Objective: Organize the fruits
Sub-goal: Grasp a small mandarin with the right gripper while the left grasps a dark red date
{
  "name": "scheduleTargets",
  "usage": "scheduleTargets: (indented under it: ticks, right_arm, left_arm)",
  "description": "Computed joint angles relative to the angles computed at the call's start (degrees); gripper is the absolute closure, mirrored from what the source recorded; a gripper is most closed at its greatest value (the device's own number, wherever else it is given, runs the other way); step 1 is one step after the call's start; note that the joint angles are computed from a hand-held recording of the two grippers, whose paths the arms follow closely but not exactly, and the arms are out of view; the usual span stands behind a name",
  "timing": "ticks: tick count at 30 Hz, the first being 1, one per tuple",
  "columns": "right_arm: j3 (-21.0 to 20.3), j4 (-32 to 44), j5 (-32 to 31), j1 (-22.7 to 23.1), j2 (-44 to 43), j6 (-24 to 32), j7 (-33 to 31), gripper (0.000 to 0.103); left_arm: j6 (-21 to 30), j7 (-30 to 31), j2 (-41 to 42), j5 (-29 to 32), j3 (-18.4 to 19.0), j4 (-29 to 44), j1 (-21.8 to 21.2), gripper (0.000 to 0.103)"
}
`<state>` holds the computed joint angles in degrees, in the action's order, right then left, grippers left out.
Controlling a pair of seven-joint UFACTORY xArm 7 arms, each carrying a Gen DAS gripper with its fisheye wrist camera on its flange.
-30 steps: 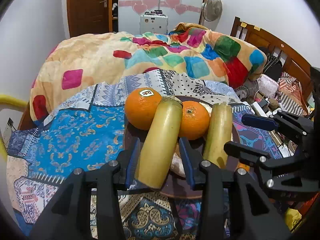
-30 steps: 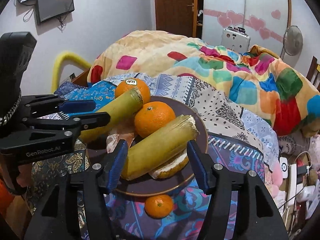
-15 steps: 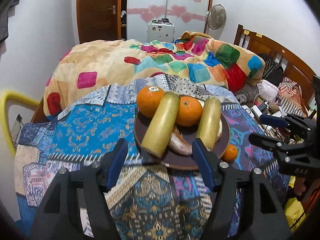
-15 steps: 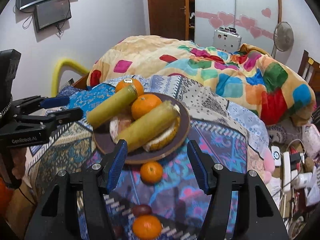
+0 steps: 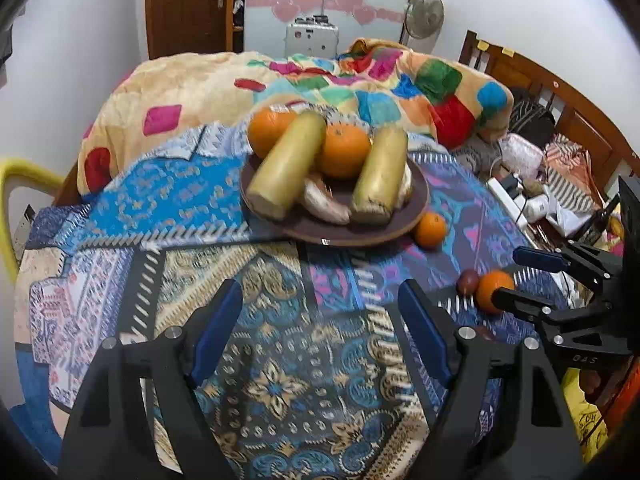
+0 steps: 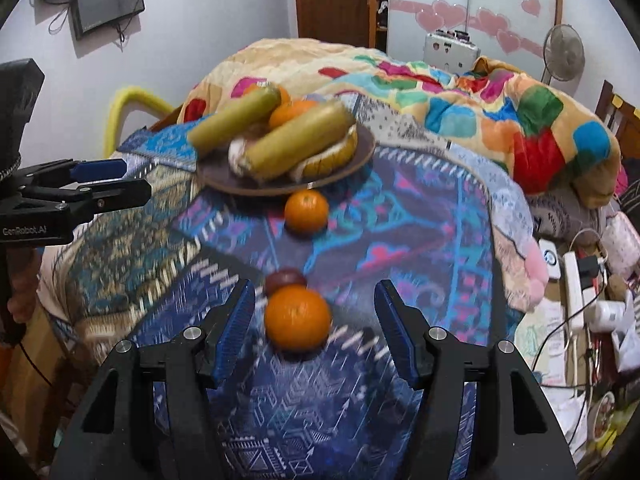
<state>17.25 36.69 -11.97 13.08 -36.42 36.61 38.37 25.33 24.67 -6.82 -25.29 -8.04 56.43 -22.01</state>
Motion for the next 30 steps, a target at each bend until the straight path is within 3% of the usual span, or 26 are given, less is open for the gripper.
scheduleTargets:
  ticks: [5,9,24,28,30]
  right_arm:
    - [-0.69,-2.11,0.88,0.54,-0.10,-1.45,0.15,0.048]
    - [-2.33,-3.21,2.91,1.99,0.13,-4.02,-1.61,0.069]
    - [-1.20,-5.14,1.87,-0.27,-7.79,-0.33,-1.88,0.069]
    - [-0.91,-6.02,2.53,-0.04,-10.40,1.16,-1.62,0.069]
    - [-0.88,-6.54,2.96,0.28,-11.73,1.60,-1.56,0.069]
  left_arm:
    - [-0.73,-1.11,-0.56,1.90,-0.65,-2.15,-0.35,0.023]
    - [-0.73,-1.99,0.11,2.45,-0.94,-2.09,-0.94,0.023]
    - [0.42,-1.35,-0.65,-0.91,-3.17,-1.87,-4.63,0.024]
    - [0.90,-3.06,-1.47,0.27,-3.57,-2.53,-5.62,0.039]
    - [0.80,-4.48,-1.72,1.65,-4.00,-2.97,-6.05,0.042]
